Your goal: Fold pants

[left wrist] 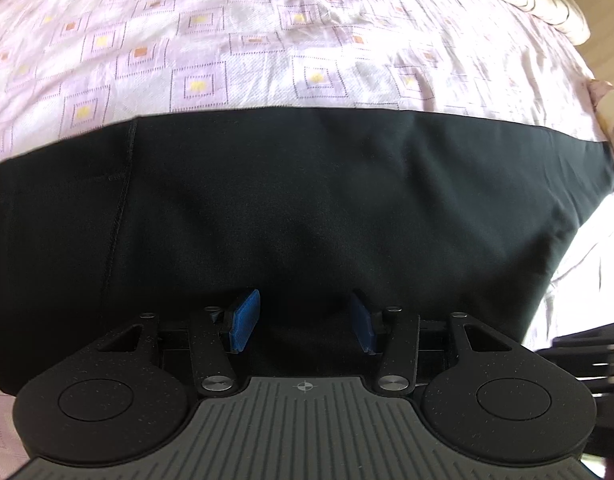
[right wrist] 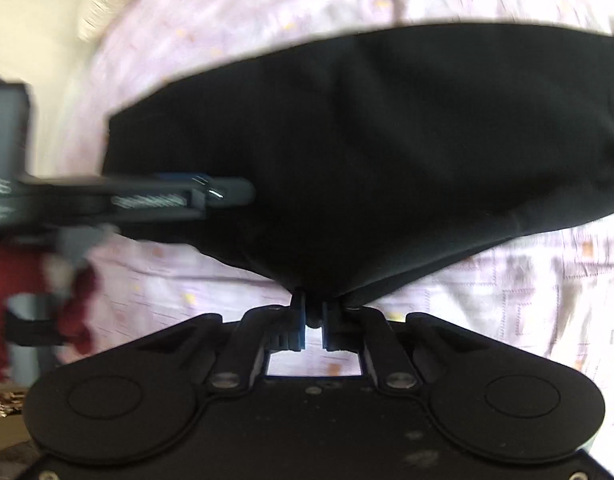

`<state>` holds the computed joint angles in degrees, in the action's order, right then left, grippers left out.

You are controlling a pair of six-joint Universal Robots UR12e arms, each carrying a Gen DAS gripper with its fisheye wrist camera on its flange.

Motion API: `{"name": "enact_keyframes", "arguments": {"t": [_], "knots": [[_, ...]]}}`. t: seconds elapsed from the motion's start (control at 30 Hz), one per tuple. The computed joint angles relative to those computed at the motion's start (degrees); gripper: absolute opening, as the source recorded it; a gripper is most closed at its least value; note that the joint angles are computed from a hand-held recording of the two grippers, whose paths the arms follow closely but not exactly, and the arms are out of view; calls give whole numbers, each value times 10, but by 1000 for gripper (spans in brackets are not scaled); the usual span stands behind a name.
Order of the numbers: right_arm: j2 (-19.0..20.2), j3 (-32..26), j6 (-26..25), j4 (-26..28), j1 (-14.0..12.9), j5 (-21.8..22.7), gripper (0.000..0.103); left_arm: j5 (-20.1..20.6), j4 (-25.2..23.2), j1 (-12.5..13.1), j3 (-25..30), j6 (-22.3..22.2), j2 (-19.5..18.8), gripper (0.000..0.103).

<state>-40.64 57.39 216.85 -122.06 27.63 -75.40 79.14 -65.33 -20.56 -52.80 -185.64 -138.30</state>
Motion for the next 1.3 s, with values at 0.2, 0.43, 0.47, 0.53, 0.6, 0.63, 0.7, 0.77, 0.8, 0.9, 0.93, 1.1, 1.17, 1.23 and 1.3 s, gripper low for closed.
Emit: {"name": "enact_keyframes", "arguments": {"t": [0.2,0.43,0.47,0.53,0.6,0.63,0.7,0.77,0.8,0.9,0.93,1.1,1.17,1.23,1.3], "knots": [[-25,46,38,-77,9,-37,18,-8,53,-8,-34,34,26,47],[-72,106,6,-172,22,-134,15,-53,76,-17,-68,73,47,47],[-69,99,0,-166,22,-142,12,-61,73,-18,-69,81,46,47],[-59,88,-4,-155,22,-146,11,-67,59,-22,-64,96,42,47],[-46,76,-10,-141,19,-135,10,-54,42,-28,-55,110,36,47],[-40,69,-16,-133,18,-128,10,-46,32,-31,-51,113,32,47],[-27,52,-32,-101,16,-119,10,-38,13,-33,-42,112,27,48],[-14,34,-40,-57,15,-114,10,-36,-5,-33,-39,116,26,48],[-9,29,-39,-41,15,-112,9,-31,-8,-35,-37,124,25,48],[-9,38,-24,-51,13,-110,2,-27,-9,-37,-36,129,24,48],[-10,39,-18,-52,12,-107,2,-29,-10,-36,-35,127,24,48],[-25,60,14,-77,9,-103,8,-52,24,-30,-53,94,40,48],[-38,80,38,-110,9,-117,13,-51,55,-28,-66,74,47,48],[-50,96,51,-130,11,-140,14,-40,78,-28,-72,46,48,48],[-62,108,53,-138,14,-168,15,-17,75,-29,-69,20,43,48]]}}
